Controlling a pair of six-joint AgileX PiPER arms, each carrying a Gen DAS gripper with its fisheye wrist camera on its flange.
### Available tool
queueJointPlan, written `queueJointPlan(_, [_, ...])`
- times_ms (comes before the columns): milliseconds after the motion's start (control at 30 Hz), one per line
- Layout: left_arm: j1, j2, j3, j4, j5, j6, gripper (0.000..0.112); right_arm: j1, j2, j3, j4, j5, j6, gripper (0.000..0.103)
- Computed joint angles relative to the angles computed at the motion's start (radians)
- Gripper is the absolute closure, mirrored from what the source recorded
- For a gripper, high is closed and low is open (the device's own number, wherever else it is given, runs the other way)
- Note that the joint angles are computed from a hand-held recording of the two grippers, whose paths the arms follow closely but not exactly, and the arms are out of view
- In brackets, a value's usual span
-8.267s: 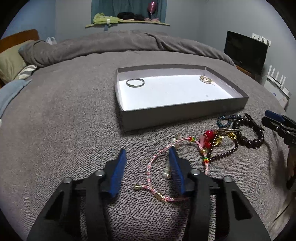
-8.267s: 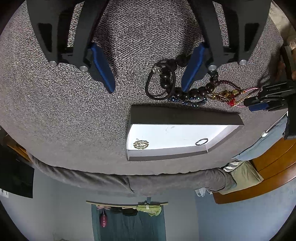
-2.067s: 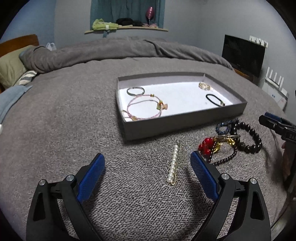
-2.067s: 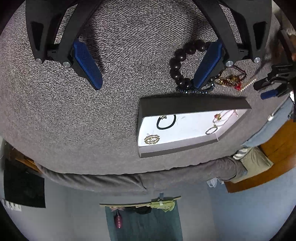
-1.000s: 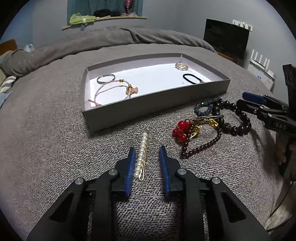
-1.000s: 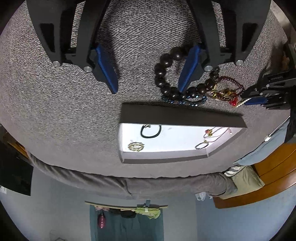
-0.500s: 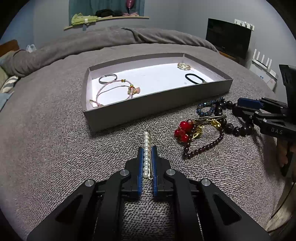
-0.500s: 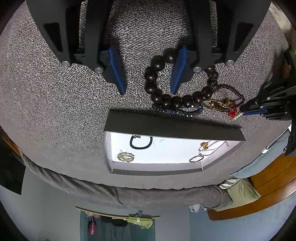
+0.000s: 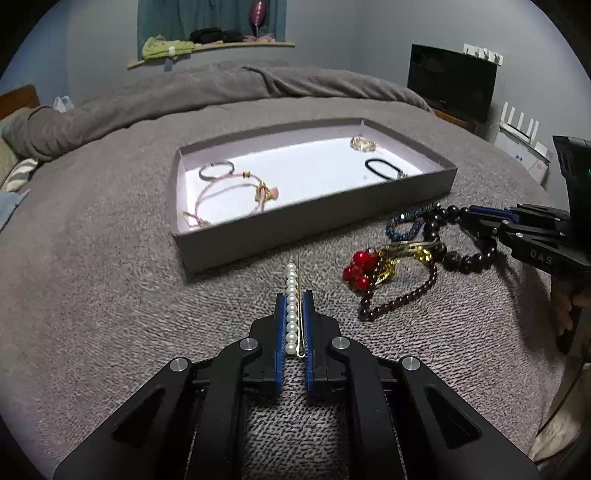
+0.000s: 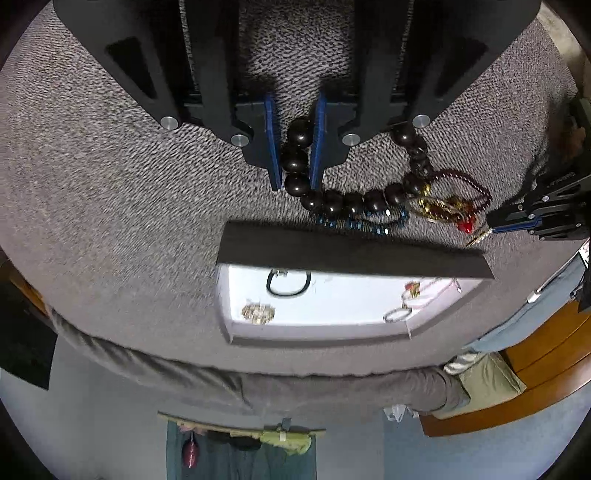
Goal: Organize jewelry
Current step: 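Lower the left tool around the pearl hair clip while the right tool closes on the dark bead bracelet, then carry the pearl clip and black bead bracelet into the box lid while both tools open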
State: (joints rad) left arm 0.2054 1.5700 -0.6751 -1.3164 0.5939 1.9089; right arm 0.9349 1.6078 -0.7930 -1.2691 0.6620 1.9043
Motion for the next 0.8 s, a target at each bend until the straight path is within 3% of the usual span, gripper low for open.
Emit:
queueJointPlan(167, [0.051,-0.035,0.002,-0.018,0.069,0.021,0.103,0.090,-0.030,0.019,-0.115,0.124,0.084,0.089])
queueJointPlan(300, [0.069,-0.056,0.003,-0.037,0.100,0.033,0.103,0.122,-0.058,0.021,-0.150,0.169,0.090,0.089])
queueJointPlan(500, [0.068,-0.064,-0.039,-0.003,0.132,-0.039,0.103,0.114,-0.102,-0.018,-0.160,0.184,0.027,0.089])
queueJointPlan(600, [0.034,-0.056,-0.091,0.016,0.106,-0.096,0.103,0.090,-0.099,-0.060,-0.156,0.180,-0.030,0.089])
queueJointPlan(800, [-0.001,0.020,-0.246,0.088,0.114,-0.257,0.103,-0.032,-0.080,-0.159,-0.159,0.080,-0.124,0.089])
